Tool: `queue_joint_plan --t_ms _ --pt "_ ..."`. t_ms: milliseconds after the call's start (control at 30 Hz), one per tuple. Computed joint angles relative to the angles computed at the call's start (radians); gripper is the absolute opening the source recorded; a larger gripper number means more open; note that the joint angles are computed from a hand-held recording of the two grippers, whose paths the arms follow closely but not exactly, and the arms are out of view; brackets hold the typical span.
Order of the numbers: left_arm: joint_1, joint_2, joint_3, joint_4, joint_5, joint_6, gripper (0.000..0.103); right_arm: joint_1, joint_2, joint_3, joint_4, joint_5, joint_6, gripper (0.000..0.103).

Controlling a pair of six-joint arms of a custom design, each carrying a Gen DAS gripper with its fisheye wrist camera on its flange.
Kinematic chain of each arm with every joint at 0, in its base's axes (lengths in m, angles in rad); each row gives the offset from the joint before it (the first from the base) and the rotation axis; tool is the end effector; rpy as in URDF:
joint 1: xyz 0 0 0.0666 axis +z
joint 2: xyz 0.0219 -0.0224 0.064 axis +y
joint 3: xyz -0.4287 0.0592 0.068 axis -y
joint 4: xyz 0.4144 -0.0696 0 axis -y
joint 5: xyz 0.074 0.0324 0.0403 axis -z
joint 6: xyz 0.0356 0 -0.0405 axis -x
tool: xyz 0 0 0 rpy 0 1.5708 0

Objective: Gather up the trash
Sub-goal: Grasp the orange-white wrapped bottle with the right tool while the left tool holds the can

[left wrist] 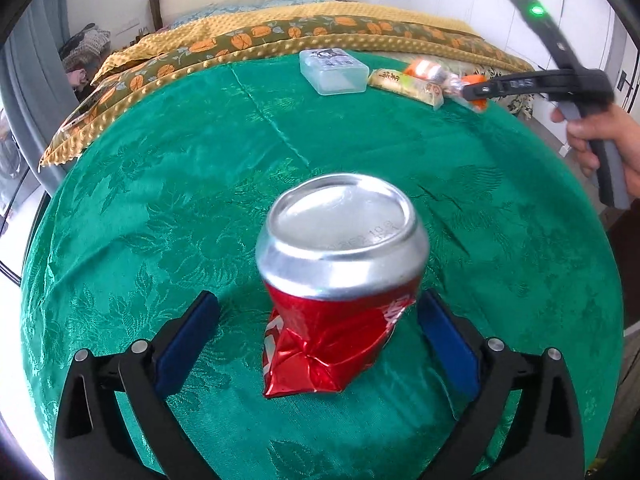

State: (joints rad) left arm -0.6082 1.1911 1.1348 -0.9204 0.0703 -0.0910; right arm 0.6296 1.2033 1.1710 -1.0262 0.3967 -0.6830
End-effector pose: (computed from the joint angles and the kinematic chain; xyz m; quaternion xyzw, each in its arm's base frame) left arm 0.3275 -0.2315 0.4398 0.3370 0.8943 -0.1073 0.2742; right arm 0.3298 0.2227 0.4485 0.0752 0.9467 0.0005 0.3131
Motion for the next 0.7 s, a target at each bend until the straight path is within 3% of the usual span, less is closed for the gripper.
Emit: queue_joint_plan --t_ms 167,233,333,400,500,567,633,700 --pt "-0.001 0.000 0.000 0.001 -0.002 0.001 0.098 0.132 -0.070 -0.018 -0.161 0.103 -0.173 0.033" --pt "-0.001 -0.001 -0.001 0.001 -0.004 0.003 0.099 0.228 -0.078 -0.015 -0.257 0.145 -0.256 0.033" --pt "-0.004 -0.004 -0.004 0.002 -0.010 0.009 0.099 0.361 -0.069 -0.024 -0.324 0.154 -0.366 0.033" --pt "-0.001 -0.012 -0.008 0.003 -0.009 0.017 0.099 0.430 -0.066 -0.040 -0.317 0.143 -0.424 0.035" --pt "0.030 -0.049 -0.031 0.005 0.069 0.012 0.098 0.523 -0.067 -0.052 -0.300 0.154 -0.515 0.038" --pt "0.052 -0.086 -0.049 0.005 0.110 -0.013 0.099 0.559 -0.085 -0.061 -0.259 0.145 -0.540 0.059" --pt "0.057 -0.112 -0.054 0.010 0.115 -0.031 0.098 0.577 -0.104 -0.064 -0.243 0.137 -0.558 0.069" --pt "0.061 -0.123 -0.040 0.011 0.135 -0.046 0.099 0.580 -0.113 -0.059 -0.241 0.139 -0.551 0.070"
